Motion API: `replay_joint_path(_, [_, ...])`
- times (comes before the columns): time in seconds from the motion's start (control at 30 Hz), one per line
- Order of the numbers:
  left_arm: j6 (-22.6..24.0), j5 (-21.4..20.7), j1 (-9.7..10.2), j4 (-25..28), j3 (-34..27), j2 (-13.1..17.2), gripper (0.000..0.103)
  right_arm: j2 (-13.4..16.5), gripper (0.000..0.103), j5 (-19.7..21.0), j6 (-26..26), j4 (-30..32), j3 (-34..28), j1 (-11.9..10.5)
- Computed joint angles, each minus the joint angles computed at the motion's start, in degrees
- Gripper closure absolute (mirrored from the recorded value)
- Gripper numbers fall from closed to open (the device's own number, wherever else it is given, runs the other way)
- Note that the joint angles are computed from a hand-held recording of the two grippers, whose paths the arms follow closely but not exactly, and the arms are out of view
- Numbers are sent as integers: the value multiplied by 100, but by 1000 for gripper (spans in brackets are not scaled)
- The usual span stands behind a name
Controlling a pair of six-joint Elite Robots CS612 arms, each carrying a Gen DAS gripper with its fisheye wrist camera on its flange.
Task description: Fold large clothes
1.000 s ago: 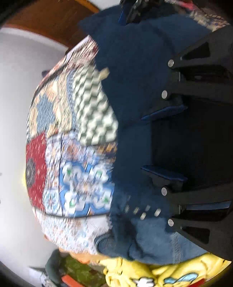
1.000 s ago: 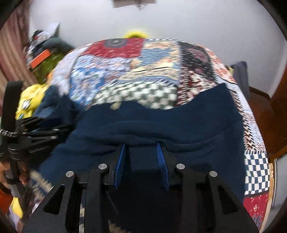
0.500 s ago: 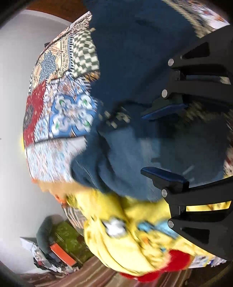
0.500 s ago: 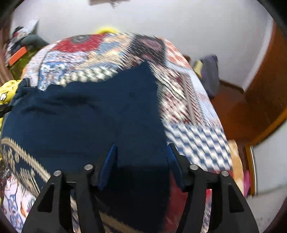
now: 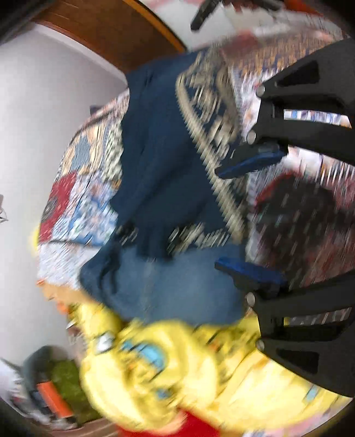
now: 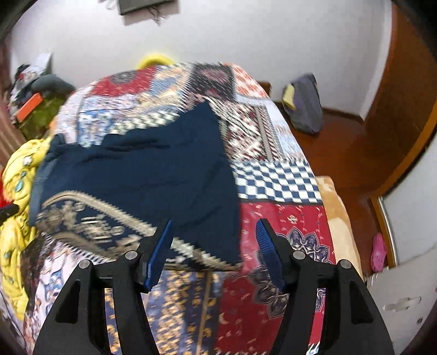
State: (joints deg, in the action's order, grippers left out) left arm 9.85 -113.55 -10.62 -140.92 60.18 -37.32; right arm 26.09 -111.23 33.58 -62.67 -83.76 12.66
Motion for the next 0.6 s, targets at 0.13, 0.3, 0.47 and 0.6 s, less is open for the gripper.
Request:
replay_joint_path(0.13, [-486,-1033,42,406,-33,125,38,-42,42,-55,-479,-357,135,152])
replay_joint_path(0.3, [-1426,-2115,103,611,-391,523,38,-48,42,-38,-884,-595,328,228])
replay_joint_path(0.47, [-2086,-2374,96,229,-664,796,38,-55,42,-25,-988,-599,474,254])
replay_joint_path(0.6, [-2487,-2568,101,207,-1056,1093,38,-47,42,41,-960,-625,534,237])
